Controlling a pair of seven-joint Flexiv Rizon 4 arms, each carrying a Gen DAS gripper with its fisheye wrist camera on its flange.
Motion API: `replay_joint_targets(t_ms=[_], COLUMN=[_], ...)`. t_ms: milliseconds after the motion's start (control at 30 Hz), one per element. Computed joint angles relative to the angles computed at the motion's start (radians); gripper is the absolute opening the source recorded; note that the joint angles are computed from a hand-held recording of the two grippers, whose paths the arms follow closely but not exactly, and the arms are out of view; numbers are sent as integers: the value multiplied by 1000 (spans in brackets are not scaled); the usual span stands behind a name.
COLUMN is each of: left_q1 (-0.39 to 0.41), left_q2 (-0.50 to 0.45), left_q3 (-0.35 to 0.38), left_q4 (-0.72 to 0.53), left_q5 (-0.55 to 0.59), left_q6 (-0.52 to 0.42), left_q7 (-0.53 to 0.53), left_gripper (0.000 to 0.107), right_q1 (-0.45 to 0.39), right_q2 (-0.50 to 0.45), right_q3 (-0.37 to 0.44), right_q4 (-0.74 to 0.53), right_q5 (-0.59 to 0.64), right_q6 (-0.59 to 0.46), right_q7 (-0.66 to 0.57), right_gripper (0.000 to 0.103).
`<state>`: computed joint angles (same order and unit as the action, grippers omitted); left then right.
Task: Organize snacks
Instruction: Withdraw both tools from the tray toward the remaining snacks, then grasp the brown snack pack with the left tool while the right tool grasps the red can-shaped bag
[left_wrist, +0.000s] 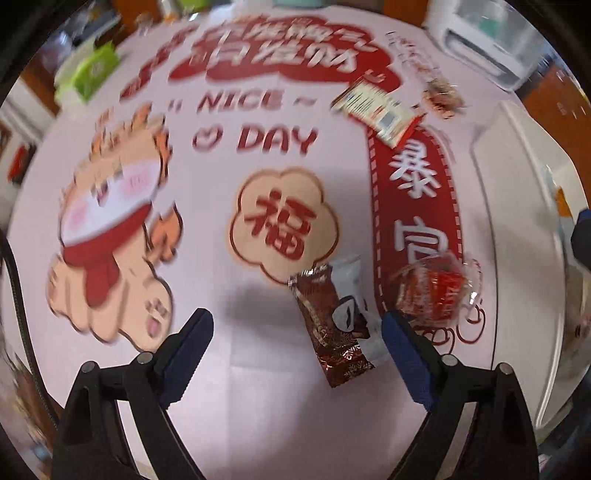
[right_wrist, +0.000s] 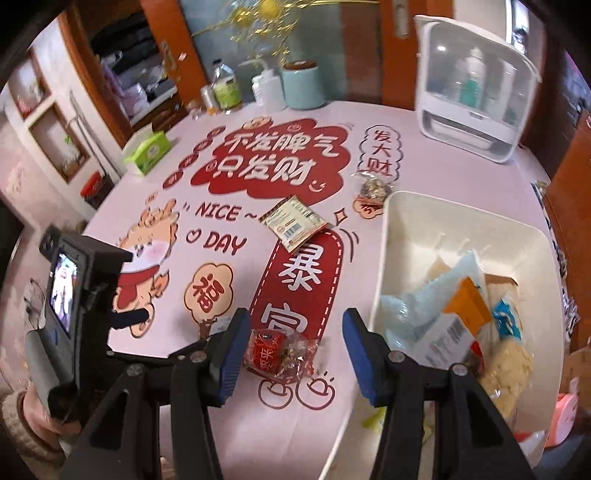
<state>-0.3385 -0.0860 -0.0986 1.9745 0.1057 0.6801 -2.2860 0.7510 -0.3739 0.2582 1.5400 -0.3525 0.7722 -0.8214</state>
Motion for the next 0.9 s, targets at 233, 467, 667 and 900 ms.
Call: replay_joint_targets(t_ms=[233, 467, 667, 900], left_q1=[4, 7, 25, 19], left_q2=[-25, -27, -30, -78], left_q3=[-1, -2, 8, 6], left_q4=[52, 82, 104, 30], left_q5=[-106, -185, -261, -190], left_q6=[66, 109, 151, 100], left_q7=[8, 55, 47, 7], left_gripper=[69, 67, 67, 67], right_q1=[16, 24, 30, 33], right_q2=[-62, -90, -95, -113], right_q3=[5, 3, -5, -4], right_q4=[-58, -90, -96, -123], right_q5=[11, 43, 43, 49], right_q6=[-74, -119, -120, -158], right_q7=[-89, -132, -130, -153], right_gripper=[52, 52, 52, 52])
